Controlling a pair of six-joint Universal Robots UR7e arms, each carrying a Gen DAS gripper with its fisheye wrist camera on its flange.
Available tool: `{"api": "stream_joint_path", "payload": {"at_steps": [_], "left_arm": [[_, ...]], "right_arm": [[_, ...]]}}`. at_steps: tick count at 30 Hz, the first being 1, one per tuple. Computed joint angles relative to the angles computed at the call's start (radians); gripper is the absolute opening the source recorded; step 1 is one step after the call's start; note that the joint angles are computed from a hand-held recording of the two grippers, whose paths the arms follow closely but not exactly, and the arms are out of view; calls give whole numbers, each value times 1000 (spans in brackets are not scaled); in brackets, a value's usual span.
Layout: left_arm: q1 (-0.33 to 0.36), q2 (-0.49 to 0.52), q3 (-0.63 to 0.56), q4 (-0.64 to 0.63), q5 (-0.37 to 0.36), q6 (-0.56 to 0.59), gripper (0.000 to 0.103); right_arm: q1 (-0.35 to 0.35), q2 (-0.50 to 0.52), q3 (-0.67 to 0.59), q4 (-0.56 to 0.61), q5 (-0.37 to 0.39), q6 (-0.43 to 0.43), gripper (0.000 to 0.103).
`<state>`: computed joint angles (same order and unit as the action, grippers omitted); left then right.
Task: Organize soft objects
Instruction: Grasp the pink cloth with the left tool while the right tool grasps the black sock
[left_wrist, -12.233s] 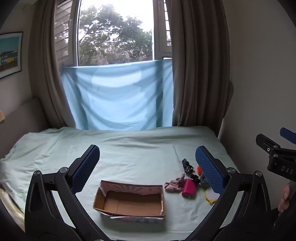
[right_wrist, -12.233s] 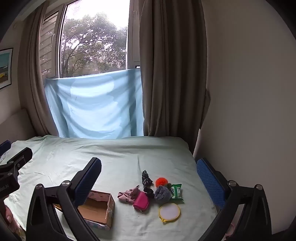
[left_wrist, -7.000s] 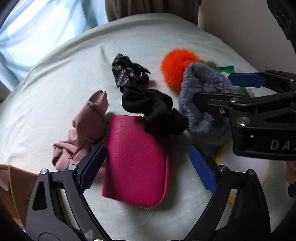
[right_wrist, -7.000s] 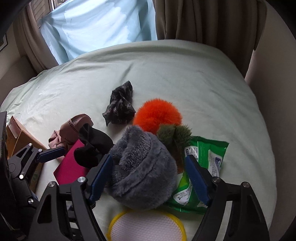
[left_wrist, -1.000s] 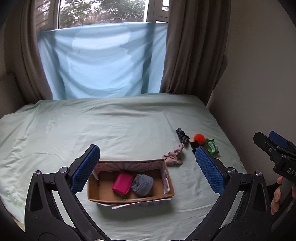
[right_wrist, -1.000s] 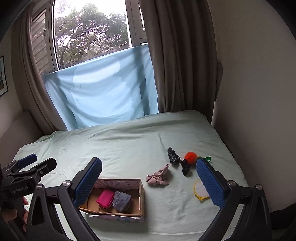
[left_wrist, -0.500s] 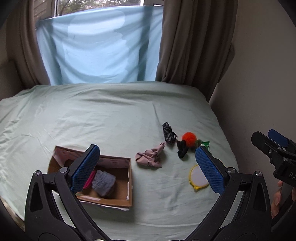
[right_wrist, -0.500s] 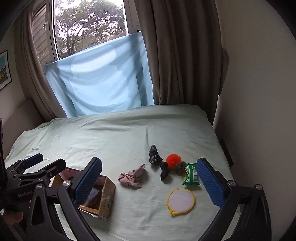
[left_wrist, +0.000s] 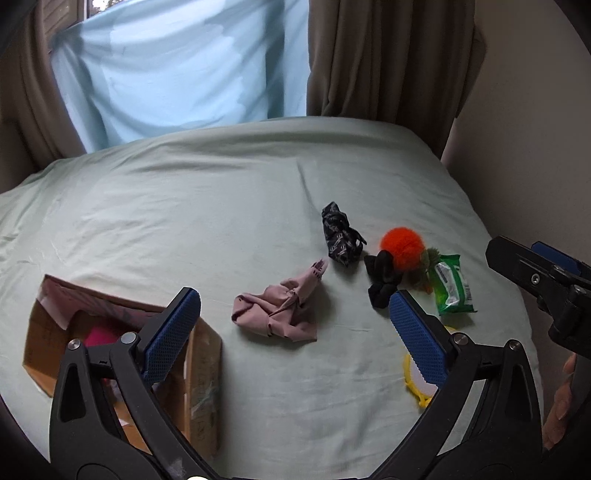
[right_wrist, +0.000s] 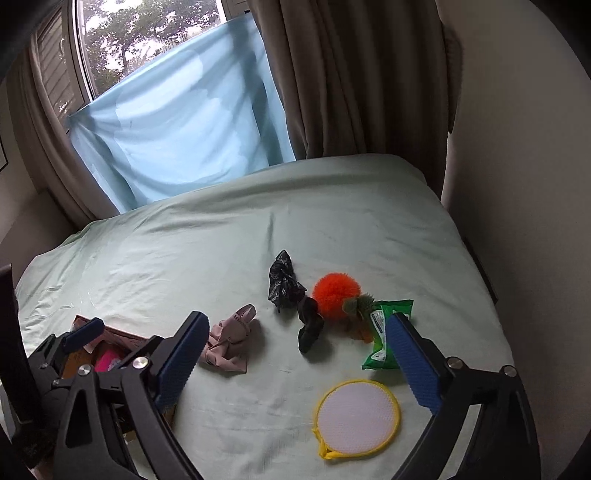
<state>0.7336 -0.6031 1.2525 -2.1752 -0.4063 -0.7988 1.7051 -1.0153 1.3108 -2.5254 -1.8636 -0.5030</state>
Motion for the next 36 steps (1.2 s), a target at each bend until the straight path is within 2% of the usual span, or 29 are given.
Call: {"api": "stream_joint_path", "payload": {"at_steps": [2, 4, 6, 10, 12, 15, 17, 23, 25, 28, 30, 32, 34, 36], "left_arm": [[27, 38, -14, -51, 2, 47, 98], [53, 77, -37, -77, 9, 96, 95], [77, 114, -58, -116, 17, 162, 95], [123, 183, -109, -195, 30, 286, 94], [145, 207, -135, -204, 33, 312, 88], [175, 235, -175, -161, 28, 296, 85], [192, 246, -197, -128, 17, 274, 84], [227, 265, -235, -36, 2, 226, 83], [235, 265, -234, -32, -8, 222, 83], [239, 261, -214, -96, -24, 270, 70], [240, 260, -205, -141, -44, 310, 53], [239, 260, -198, -183, -61, 351, 41], [234, 265, -197, -206, -64, 386, 33], [232, 268, -201, -206, -66, 397, 27]], "right_arm": [[-21, 35, -11, -9, 15, 1, 95], [-39, 68, -29, -2, 26, 1, 86], [-53, 100, -48, 9, 26, 4, 82], [-79, 156, -73, 3, 28, 17, 81], [-90, 182, -85, 3, 21, 31, 81], [-106, 221, -113, 24, 19, 56, 74], [-111, 241, -126, 26, 17, 59, 73], [-112, 293, -163, 19, 10, 35, 71], [-111, 308, -175, 16, 6, 23, 67], [-110, 329, -196, 20, -3, 12, 60], [-110, 339, -204, 13, -9, 0, 55], [-106, 343, -196, -22, -34, -21, 49], [-101, 348, -193, -46, -64, -33, 37], [-100, 348, -187, -60, -82, -32, 32]]}}
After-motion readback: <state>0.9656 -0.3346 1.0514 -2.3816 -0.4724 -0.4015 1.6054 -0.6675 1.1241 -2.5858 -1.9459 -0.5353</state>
